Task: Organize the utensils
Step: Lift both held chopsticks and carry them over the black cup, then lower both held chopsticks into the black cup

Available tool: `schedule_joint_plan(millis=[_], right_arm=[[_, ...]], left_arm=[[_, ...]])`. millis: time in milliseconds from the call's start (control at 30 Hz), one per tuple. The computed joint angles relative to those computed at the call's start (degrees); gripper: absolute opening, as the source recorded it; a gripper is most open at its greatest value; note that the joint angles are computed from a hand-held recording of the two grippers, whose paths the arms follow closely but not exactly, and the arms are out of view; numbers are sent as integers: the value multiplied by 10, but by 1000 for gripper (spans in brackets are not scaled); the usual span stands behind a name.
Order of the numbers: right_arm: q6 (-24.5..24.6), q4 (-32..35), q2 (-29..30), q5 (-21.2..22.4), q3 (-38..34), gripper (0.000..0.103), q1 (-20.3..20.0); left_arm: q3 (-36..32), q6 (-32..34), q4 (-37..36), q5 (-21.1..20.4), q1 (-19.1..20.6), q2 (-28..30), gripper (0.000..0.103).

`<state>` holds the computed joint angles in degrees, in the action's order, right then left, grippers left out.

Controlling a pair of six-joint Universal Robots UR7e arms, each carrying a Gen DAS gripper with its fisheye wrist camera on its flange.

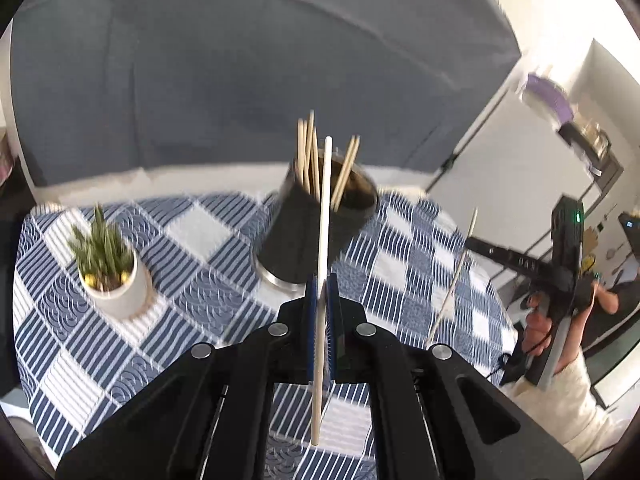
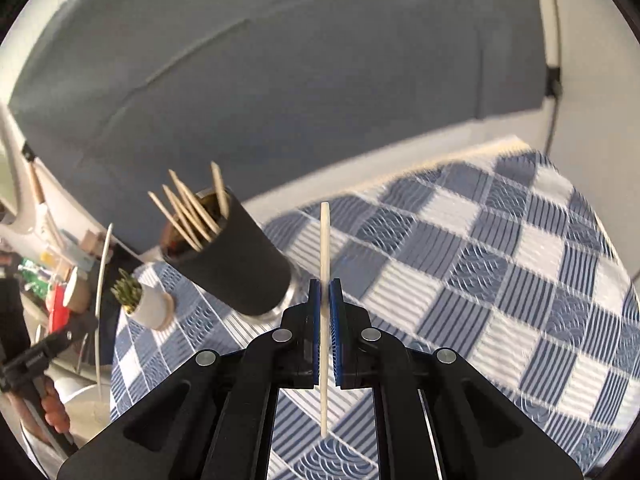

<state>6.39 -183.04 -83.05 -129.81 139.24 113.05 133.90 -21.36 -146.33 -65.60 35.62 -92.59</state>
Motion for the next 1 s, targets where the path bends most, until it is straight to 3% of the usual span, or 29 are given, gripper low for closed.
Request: schedule_joint_plan(millis=[133, 433, 867, 1000], right_arm=[[-57, -53, 27, 1, -19, 5, 23], [-131, -62, 59, -37, -89, 5, 58], [-217, -98, 112, -12, -167, 5, 67], [-259, -119, 131, -3, -186, 5, 67]], left_arm=[[-20, 26, -57, 0, 18, 30, 4], [-83, 77, -108, -17, 46, 94, 4], [-151, 136, -175, -64, 68, 186, 4], [-166, 155, -189, -61, 69, 203, 5]])
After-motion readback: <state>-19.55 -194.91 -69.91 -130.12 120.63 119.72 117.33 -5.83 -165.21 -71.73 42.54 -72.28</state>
